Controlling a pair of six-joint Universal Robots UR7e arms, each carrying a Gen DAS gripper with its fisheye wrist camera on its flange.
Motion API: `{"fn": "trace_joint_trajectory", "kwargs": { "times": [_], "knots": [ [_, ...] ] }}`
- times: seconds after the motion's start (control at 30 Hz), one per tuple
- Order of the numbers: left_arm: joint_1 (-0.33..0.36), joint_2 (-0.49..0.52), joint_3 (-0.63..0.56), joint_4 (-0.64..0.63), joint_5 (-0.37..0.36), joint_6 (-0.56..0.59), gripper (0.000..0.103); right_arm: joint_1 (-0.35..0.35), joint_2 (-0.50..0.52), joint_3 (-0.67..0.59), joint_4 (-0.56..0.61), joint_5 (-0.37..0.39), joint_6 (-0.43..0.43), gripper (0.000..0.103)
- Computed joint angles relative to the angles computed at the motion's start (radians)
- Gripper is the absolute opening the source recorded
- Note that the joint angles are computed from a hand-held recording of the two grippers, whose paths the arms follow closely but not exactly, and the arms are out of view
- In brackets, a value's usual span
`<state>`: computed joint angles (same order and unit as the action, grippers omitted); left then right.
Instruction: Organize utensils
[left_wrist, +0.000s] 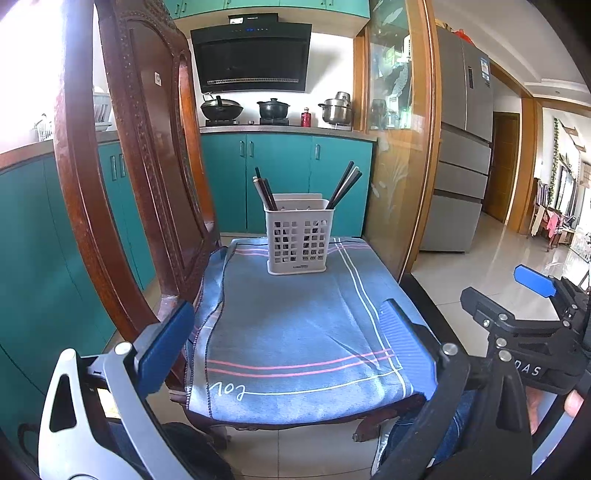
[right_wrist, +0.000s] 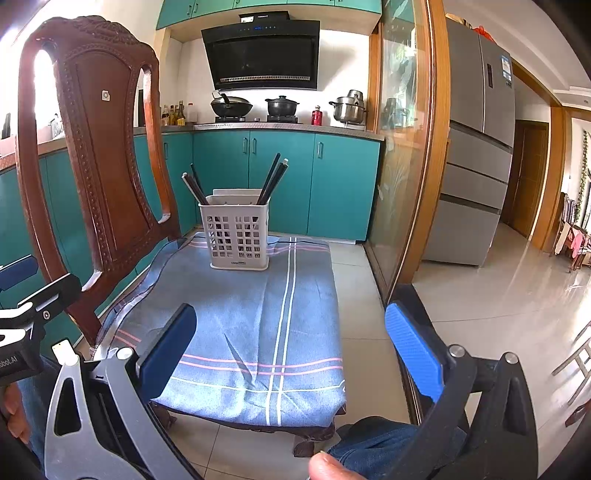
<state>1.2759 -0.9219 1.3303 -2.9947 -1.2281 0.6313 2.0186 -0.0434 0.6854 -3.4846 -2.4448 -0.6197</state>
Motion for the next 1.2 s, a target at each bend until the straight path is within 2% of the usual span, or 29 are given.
{"fn": "trace_joint_trajectory", "kwargs": {
  "times": [0.5,0.73,1.03,1.2],
  "knots": [
    [0.003,0.0,-0.002,0.012,0.001,0.009,0.099,-0.005,-0.011,0.034,-0.007,0.006,0.01,0.1],
    [-0.001,0.006,0.008,-0.015,0.006,0.052,0.099,-0.009,-0.025,0.058,0.003,0.013,0.028,0.1],
    [0.006,0.023,-0.023,0.032,0.014,0.033,0.099,-0.018,-0.04,0.085,0.014,0.023,0.052,0.1],
    [0.012,0.054,-0.062,0.098,0.044,0.017,0.099,-0.031,-0.043,0.087,0.042,0.026,0.082,0.1]
  ]
}}
